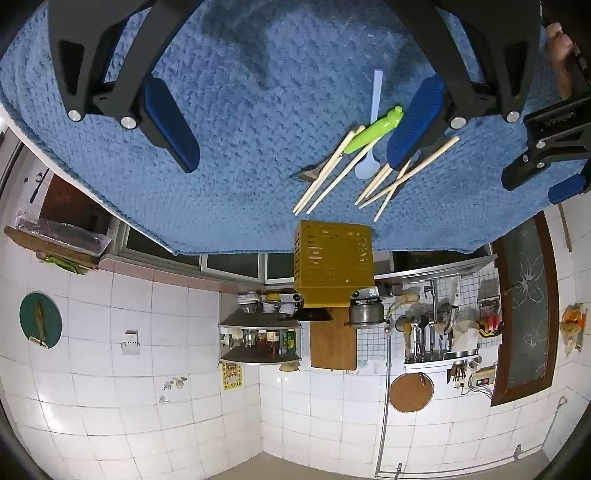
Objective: Organize utensils
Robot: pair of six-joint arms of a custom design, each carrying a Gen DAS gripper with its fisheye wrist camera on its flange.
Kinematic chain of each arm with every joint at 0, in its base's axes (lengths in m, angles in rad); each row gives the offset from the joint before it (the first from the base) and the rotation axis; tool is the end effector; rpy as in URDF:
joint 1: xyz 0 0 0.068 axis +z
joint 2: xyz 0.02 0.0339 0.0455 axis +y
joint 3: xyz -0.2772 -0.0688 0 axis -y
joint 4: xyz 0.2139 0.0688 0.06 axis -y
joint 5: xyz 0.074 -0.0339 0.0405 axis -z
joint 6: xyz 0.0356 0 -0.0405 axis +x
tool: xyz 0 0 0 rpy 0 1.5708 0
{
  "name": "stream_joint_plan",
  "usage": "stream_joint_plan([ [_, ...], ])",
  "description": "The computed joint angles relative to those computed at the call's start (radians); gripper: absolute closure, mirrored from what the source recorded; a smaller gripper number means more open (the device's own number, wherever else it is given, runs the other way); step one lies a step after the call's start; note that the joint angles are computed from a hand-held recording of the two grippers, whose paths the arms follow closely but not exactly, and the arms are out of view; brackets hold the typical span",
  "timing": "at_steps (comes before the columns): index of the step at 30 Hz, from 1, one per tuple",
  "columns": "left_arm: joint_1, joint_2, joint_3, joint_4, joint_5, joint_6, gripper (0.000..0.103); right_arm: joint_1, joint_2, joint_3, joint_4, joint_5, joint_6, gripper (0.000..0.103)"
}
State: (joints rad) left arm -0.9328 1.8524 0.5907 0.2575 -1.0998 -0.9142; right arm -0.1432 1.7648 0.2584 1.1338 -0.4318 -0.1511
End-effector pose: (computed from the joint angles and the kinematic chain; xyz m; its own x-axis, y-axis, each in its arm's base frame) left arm 0.1849 -0.1961 0.1182 -0.3698 -0.1047 -0.9232 -0.3494 0.9364 0.0338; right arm 0.2457 -0.0204 0.1372 -0.3176 -0.0923 -0.9437 -0.3075 0.9515 0.0104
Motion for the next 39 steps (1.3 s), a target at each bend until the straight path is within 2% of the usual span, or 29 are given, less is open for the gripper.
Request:
stream_joint_plan([
  [7, 0.005, 0.007, -0.023, 0.049, -0.007, 0.024, 0.005, -0.001, 0.005, 0.026, -0.035, -0.002, 0.012, 0.004],
  [8, 0.006, 0.007, -0.026, 0.056, -0.006, 0.028, 0.005, -0.007, 0.009, -0.002, 0.02, -0.01, 0.008, 0.004],
  [13, 0.014, 0.006, -0.037, 0.076, 0.0, 0.038, 0.005, -0.014, 0.015, -0.003, 0.023, -0.015, 0.005, 0.004],
  [19, 0.0, 0.008, -0.016, 0.039, -0.011, 0.019, 0.005, -0.013, 0.013, -0.004, 0.026, -0.014, 0.01, 0.004],
  [22, -0.001, 0.008, -0.014, 0.035, -0.013, 0.017, 0.005, 0.009, 0.037, -0.034, 0.091, 0.006, 0.022, 0.004],
  [24, -0.002, 0.008, -0.014, 0.036, -0.014, 0.017, 0.005, -0.006, 0.006, -0.03, 0.053, -0.007, 0.017, 0.004],
  [39, -0.004, 0.007, -0.017, 0.04, -0.015, 0.017, 0.005, -0.019, -0.001, -0.025, 0.042, -0.02, 0.019, 0.004],
])
